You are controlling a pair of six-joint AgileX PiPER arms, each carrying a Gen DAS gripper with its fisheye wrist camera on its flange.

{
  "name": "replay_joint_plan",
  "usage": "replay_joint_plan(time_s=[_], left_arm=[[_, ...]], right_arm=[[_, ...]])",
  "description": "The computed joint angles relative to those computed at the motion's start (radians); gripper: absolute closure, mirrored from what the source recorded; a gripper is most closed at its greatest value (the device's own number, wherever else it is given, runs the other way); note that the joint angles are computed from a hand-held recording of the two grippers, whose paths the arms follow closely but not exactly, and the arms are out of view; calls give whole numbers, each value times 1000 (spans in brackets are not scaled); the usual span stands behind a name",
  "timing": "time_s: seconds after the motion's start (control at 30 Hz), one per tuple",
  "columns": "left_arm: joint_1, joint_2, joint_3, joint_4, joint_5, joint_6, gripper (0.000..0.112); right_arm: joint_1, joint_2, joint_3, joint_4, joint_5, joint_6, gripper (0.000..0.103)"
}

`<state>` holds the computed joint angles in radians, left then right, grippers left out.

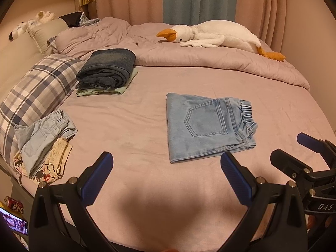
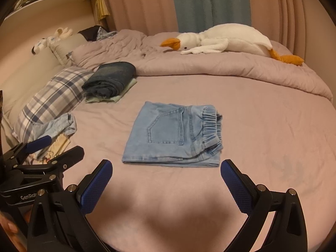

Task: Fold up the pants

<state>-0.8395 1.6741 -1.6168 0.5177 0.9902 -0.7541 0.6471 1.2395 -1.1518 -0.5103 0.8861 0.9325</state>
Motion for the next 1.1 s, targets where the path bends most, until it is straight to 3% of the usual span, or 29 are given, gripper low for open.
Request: replay_joint_plan(time_s=[1.1], left_arm=[[17,23,-20,-21,-12,26,10]], right_arm=[[1,18,-13,7,-2,-7,1]])
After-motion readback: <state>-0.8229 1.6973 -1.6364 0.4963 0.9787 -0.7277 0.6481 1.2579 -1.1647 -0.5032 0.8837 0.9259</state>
